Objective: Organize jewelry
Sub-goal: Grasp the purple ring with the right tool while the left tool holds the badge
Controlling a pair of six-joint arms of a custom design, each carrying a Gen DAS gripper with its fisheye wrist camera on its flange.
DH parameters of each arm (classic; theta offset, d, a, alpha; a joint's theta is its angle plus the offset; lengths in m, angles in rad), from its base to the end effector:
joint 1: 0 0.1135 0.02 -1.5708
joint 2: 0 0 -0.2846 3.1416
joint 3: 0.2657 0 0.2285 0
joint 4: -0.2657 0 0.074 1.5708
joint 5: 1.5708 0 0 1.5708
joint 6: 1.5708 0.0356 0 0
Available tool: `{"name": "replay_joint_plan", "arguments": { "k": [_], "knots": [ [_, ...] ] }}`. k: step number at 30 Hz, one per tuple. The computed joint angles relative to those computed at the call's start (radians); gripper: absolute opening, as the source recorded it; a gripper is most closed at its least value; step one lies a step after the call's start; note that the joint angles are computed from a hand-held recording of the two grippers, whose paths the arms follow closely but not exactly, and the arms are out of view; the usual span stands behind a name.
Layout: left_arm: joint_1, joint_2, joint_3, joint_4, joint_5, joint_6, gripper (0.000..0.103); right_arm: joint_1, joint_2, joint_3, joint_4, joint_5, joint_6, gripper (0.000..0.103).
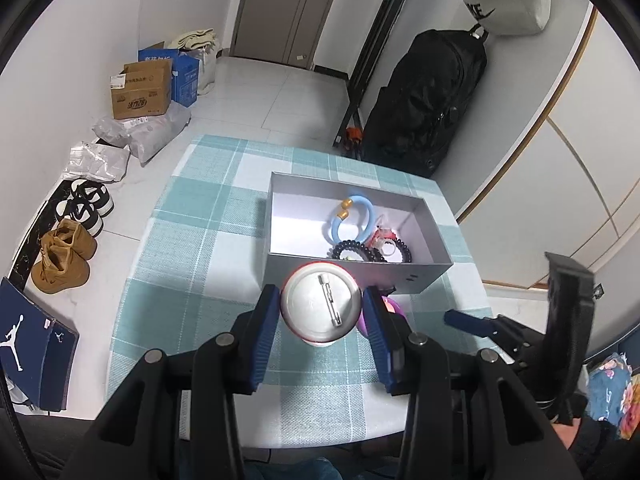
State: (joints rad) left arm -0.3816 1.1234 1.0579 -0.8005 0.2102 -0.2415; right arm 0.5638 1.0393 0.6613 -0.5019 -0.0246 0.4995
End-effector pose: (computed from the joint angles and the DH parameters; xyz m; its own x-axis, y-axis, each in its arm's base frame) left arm 0.1748 -0.0781 0.3326 -0.8035 0.0704 -0.5911 0.3064 0.9003 -0.3093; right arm 0.1455 0.0930 0.2488 -0.8340 0.0392 -0.5503 -0.1686 0.9317 0.3219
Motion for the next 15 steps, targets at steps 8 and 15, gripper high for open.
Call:
{"name": "replay_joint_plan", "arguments": {
  "k": [8, 15],
  "knots": [
    [0.084, -0.012, 0.011, -0.023, 0.079, 0.047, 0.037, 0.084, 0.093, 0.029, 0.036, 0.072, -0.007, 0.068],
    [0.175, -0.005, 0.017, -0.051, 0.153, 0.076, 0.037, 0.14, 0.185, 0.067, 0.051, 0.163, -0.004, 0.062]
  ]
}}
